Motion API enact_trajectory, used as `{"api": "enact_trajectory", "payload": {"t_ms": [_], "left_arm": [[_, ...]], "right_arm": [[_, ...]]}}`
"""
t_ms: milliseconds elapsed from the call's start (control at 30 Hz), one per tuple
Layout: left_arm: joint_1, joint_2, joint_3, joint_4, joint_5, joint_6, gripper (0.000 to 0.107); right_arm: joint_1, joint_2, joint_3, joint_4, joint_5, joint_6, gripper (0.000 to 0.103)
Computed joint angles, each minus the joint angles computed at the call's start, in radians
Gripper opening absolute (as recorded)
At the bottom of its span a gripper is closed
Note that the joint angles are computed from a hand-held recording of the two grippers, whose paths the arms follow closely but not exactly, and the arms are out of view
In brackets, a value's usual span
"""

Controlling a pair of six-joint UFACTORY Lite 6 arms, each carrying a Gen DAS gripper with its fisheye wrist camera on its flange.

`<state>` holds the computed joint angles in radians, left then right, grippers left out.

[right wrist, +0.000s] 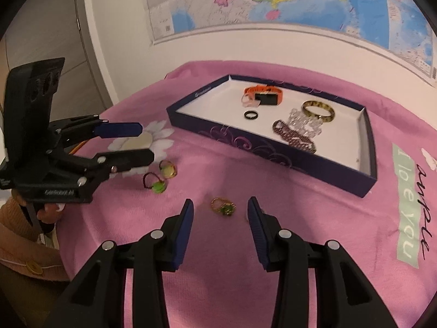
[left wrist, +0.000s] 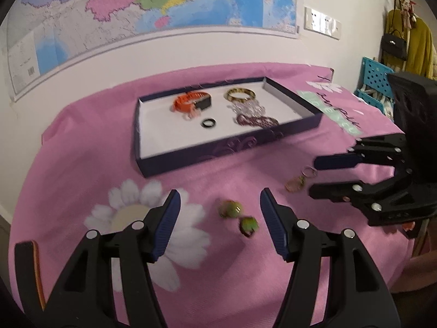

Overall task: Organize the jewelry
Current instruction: 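Withdraw both open grippers from the box toward the remaining rings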

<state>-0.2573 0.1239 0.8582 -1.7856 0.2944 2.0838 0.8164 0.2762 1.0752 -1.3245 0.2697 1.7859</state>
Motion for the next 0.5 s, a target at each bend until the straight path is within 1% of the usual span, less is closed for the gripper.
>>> {"api": "enact_trajectory", "payload": {"t_ms": [67, 267, 333, 400, 500], "left_arm": [[-0.006, -0.008, -0.021, -0.001, 0.005, 0.009, 0.06], [-0.013, 0.003, -0.035, 0.069, 0.027, -0.056, 0.058], [-0.014, 0.012, -0.024, 0.108, 0.03, -0.099, 0.055], [-0.011, 0.025, -0.008, 0.181, 0.044, -0.178, 0.052], [-0.007, 0.044, 0.01, 0.234, 0.062, -0.234, 0.048]], "right_arm": [[-0.005, 0.015, 0.016, 0.06, -0.008, -0.06, 0.034], [-0.02, 0.049, 0.053, 0.231, -0.018, -0.228, 0.032], [-0.028, 0.062, 0.067, 0.293, -0.024, -0.29, 0.031], [-0.033, 0.071, 0.078, 0.333, -0.026, -0.332, 0.03], [-0.034, 0.083, 0.092, 0.357, -0.026, -0.36, 0.029]]}}
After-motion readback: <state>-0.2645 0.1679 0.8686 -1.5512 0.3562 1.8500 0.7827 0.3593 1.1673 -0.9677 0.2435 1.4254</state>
